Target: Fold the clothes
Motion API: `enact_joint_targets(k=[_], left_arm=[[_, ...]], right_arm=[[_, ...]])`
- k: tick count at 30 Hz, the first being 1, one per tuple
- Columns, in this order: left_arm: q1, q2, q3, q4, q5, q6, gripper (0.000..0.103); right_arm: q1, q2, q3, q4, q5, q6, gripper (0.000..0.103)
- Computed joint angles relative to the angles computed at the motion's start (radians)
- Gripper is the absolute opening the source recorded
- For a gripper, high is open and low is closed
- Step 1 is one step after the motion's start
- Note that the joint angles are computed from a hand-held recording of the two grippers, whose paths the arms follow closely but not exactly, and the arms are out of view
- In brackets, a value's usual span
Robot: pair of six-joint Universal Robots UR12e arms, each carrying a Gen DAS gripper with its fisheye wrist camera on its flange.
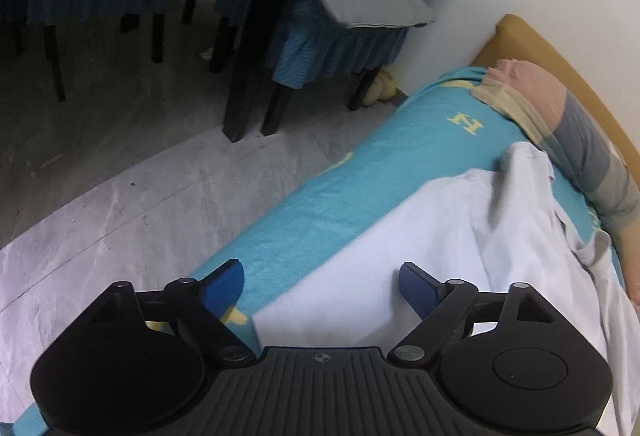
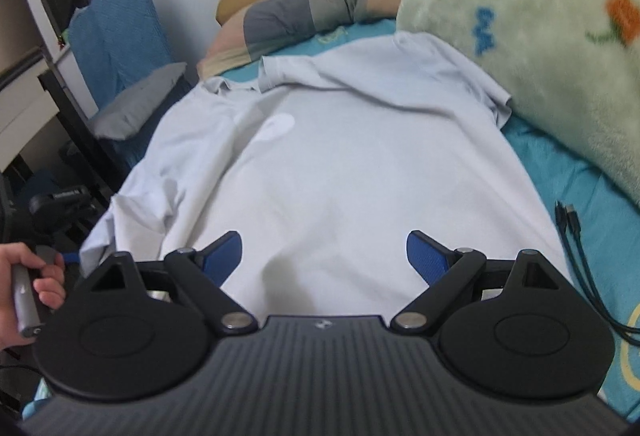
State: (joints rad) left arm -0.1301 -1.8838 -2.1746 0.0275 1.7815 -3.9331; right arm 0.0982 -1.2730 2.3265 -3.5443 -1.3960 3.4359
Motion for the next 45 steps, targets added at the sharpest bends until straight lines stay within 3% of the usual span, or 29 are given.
enact_joint_targets(k=[4, 5, 6, 7, 8, 10, 13, 16, 19, 24, 25, 29, 31, 33, 35, 39, 45], left_arm=[[-0.011, 0.015, 0.018, -0.066, -0.01, 0.09, 0.059], [-0.017, 0.014, 0.026, -0.084, 0.006, 0.123, 0.044], [-0.02, 0.013, 0.031, -0.086, 0.012, 0.158, 0.018], [-0.016, 0.013, 0.036, -0.088, 0.004, 0.183, 0.003], [-0.009, 0.014, 0.042, -0.098, -0.011, 0.193, 0.002], [-0.001, 0.012, 0.061, -0.098, 0.0, 0.216, 0.002], [-0.005, -0.008, 0.11, -0.063, 0.081, 0.314, 0.002], [-0.013, -0.046, 0.194, -0.018, 0.198, 0.439, 0.002], [-0.025, -0.11, 0.298, 0.02, 0.354, 0.511, 0.002], [-0.039, -0.221, 0.407, -0.039, 0.508, 0.517, 0.004], [-0.039, -0.227, 0.407, -0.06, 0.493, 0.488, 0.005], [-0.041, -0.196, 0.364, -0.166, 0.394, 0.342, 0.042], [-0.042, -0.15, 0.317, -0.203, 0.315, 0.295, 0.044], [-0.057, -0.103, 0.269, -0.221, 0.269, 0.289, 0.052], [-0.078, -0.054, 0.204, -0.184, 0.241, 0.305, 0.059], [-0.153, 0.036, 0.105, -0.108, 0.244, 0.281, 0.062], [-0.275, 0.116, 0.047, -0.089, 0.256, 0.257, 0.065]], right_arm=[[-0.001, 0.006, -0.003, 0.01, 0.003, 0.005, 0.091], [-0.002, 0.008, -0.005, 0.013, 0.004, 0.004, 0.091], [-0.003, 0.01, -0.006, 0.016, 0.005, 0.003, 0.091], [0.0, 0.012, -0.008, 0.019, 0.001, 0.0, 0.091], [0.0, 0.016, -0.01, 0.02, 0.0, -0.005, 0.091], [0.003, 0.022, -0.012, 0.02, 0.002, -0.019, 0.091], [0.01, 0.031, -0.013, 0.004, 0.006, -0.054, 0.091], [0.019, 0.038, -0.02, -0.02, 0.008, -0.073, 0.091], [0.03, 0.044, -0.024, -0.074, -0.006, -0.078, 0.091], [0.033, 0.07, -0.036, -0.111, -0.013, -0.118, 0.091], [0.028, 0.074, -0.037, -0.106, -0.01, -0.107, 0.091], [0.006, 0.087, -0.042, -0.09, 0.004, -0.062, 0.091], [-0.003, 0.092, -0.044, -0.093, 0.017, -0.046, 0.091], [-0.005, 0.094, -0.043, -0.111, 0.02, -0.039, 0.091], [-0.007, 0.095, -0.042, -0.123, 0.025, -0.042, 0.091], [-0.012, 0.09, -0.015, -0.191, 0.02, -0.07, 0.091], [-0.038, 0.058, 0.039, -0.278, 0.056, -0.068, 0.091]])
